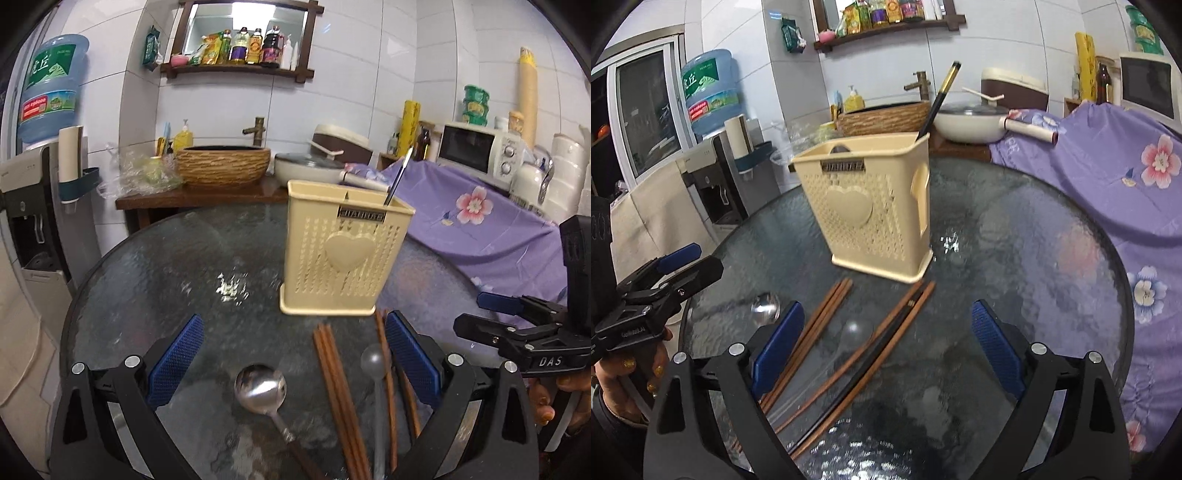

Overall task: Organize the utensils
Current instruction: 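Move the left tool to the wooden-handled spoon while the right tool approaches a wooden chopstick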

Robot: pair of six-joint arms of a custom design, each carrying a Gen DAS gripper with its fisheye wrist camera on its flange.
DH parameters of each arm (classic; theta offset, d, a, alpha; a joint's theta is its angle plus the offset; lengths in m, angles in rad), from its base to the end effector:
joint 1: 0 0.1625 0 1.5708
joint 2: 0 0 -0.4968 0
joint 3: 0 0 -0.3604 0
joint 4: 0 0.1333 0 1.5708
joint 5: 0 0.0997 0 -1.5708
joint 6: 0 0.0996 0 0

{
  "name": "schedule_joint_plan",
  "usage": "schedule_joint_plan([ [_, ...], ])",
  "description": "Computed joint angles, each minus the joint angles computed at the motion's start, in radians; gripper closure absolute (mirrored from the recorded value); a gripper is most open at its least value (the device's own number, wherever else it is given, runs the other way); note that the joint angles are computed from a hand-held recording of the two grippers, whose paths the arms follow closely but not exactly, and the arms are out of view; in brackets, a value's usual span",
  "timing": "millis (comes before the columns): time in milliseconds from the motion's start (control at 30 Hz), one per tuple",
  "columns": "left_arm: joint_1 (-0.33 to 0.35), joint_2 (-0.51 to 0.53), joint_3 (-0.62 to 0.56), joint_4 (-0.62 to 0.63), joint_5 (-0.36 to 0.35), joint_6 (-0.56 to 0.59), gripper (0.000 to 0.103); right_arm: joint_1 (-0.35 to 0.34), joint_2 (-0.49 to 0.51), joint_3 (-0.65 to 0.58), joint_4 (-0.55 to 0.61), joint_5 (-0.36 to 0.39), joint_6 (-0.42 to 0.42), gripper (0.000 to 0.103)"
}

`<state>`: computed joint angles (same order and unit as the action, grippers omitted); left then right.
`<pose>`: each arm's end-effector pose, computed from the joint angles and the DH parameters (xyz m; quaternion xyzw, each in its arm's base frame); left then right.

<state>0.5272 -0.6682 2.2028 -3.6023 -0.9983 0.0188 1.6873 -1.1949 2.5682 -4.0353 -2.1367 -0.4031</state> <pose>-0.3643 -0.4288 0.0841 0.4112 0.8369 -0.3398 0.1229 0.1228 -0.3619 0.3209 0.0708 -0.8305 0.4591 0.3074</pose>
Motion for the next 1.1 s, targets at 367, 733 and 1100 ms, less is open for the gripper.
schedule_joint_plan([
  [367, 0.006, -0.028, 0.103, 0.076, 0.057, -0.206, 0.006, -0.049, 0.065, 0.088, -0.06, 0.007, 0.081, 0.013],
  [733, 0.014, -0.033, 0.152, 0.154, 0.08, -0.296, 0.007, -0.076, 0.108, 0.115, -0.068, -0.039, 0.095, 0.029],
  [1100, 0.027, -0.026, 0.133, 0.196, 0.087, -0.303, 0.008, -0.055, 0.112, 0.03, 0.052, -0.072, 0.12, 0.037],
])
